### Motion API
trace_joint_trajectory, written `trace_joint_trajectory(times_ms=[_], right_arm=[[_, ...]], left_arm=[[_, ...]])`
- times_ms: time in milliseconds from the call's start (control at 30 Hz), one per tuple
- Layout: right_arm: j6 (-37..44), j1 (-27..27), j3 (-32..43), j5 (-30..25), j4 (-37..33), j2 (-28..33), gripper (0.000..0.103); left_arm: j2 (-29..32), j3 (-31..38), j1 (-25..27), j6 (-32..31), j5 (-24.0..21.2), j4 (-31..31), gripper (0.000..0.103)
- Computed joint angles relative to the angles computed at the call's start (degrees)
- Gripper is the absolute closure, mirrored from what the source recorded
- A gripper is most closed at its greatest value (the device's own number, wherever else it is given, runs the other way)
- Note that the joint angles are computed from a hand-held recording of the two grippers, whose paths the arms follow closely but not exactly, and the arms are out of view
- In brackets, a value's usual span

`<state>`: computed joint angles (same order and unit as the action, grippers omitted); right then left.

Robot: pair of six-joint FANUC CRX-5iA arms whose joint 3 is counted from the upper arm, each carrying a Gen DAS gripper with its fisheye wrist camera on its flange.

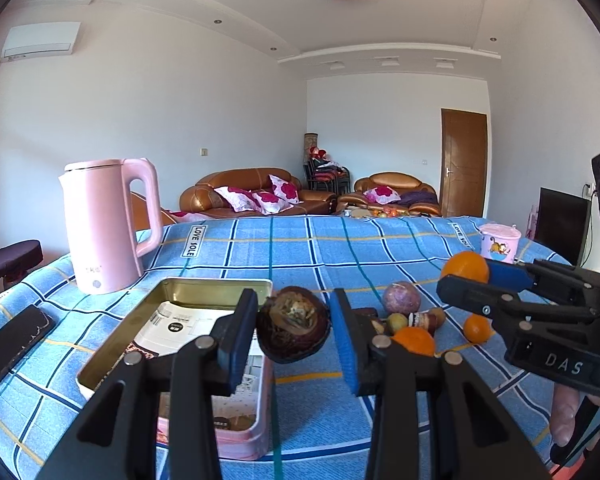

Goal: Organize fruits
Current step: 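Carry the brown fruit with the left tool while the right tool carries the orange to the tin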

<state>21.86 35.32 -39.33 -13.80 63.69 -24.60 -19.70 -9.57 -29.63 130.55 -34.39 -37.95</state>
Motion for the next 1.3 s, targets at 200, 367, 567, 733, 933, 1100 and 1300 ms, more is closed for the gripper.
trace_joint_trajectory(times_ms=[200,367,567,733,933,1100,1300], right_arm=[[10.86,3.75,6.22,-1.96,-11.15,3.7,0.059],[17.29,5.92,10.81,-3.81,-17.49,7.1,0.059],[24.83,7.79,16.23,-5.97,-24.98,11.11,0.059],[28.72,8.91,19.81,-7.43,-27.65,14.24,0.059],[32.95,9.5,23.97,-8.64,-31.51,18.24,0.059],[35.39,9.95,26.46,-9.73,-33.62,20.77,0.059],[38.33,10.28,29.06,-11.15,-36.32,23.31,0.059]], left_arm=[[-0.66,-1.0,5.78,-5.43,0.63,7.08,0.064],[-0.6,-1.58,9.55,-8.94,0.65,10.77,0.064],[-0.28,-2.47,14.5,-15.16,0.8,17.21,0.064],[0.85,-2.05,17.32,-20.0,0.08,20.79,0.064],[2.13,-1.3,19.01,-22.72,-1.05,22.42,0.064],[3.03,-0.84,20.26,-24.44,-1.54,23.71,0.064],[3.84,-0.4,21.45,-25.93,-2.2,24.58,0.064]])
